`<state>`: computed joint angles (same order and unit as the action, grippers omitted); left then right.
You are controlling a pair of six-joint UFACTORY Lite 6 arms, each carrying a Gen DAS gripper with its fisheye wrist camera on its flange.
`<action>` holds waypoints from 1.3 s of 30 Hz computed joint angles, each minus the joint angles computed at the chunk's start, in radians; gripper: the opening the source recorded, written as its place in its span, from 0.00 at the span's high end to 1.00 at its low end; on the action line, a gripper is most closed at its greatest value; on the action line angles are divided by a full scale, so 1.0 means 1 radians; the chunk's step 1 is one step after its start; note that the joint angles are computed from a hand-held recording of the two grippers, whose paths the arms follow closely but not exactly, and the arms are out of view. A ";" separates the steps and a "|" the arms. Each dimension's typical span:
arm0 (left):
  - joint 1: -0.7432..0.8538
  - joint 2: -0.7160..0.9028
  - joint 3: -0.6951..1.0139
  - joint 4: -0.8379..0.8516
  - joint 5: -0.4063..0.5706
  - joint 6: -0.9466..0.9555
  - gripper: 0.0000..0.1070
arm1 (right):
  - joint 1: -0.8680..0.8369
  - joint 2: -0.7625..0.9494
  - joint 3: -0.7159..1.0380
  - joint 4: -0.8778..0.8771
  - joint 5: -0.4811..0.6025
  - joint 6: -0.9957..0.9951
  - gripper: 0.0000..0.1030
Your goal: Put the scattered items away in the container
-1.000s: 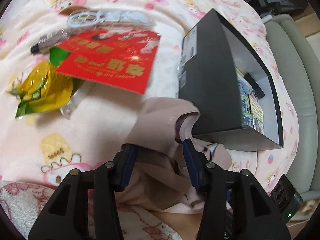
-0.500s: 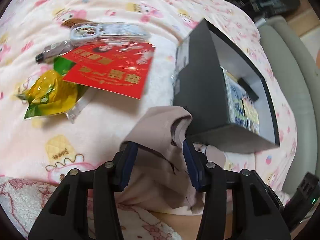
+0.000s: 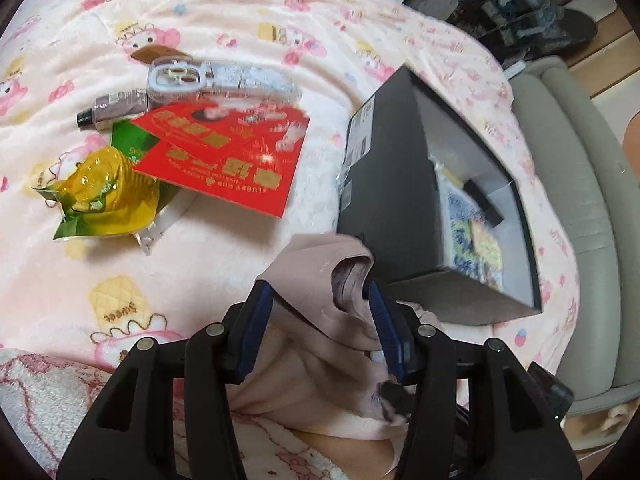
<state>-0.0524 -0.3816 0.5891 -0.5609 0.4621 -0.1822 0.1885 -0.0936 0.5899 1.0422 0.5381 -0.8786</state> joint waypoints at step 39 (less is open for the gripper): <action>-0.102 0.936 1.368 0.167 0.430 0.097 0.81 | -0.174 0.496 1.222 -0.410 0.351 0.250 0.93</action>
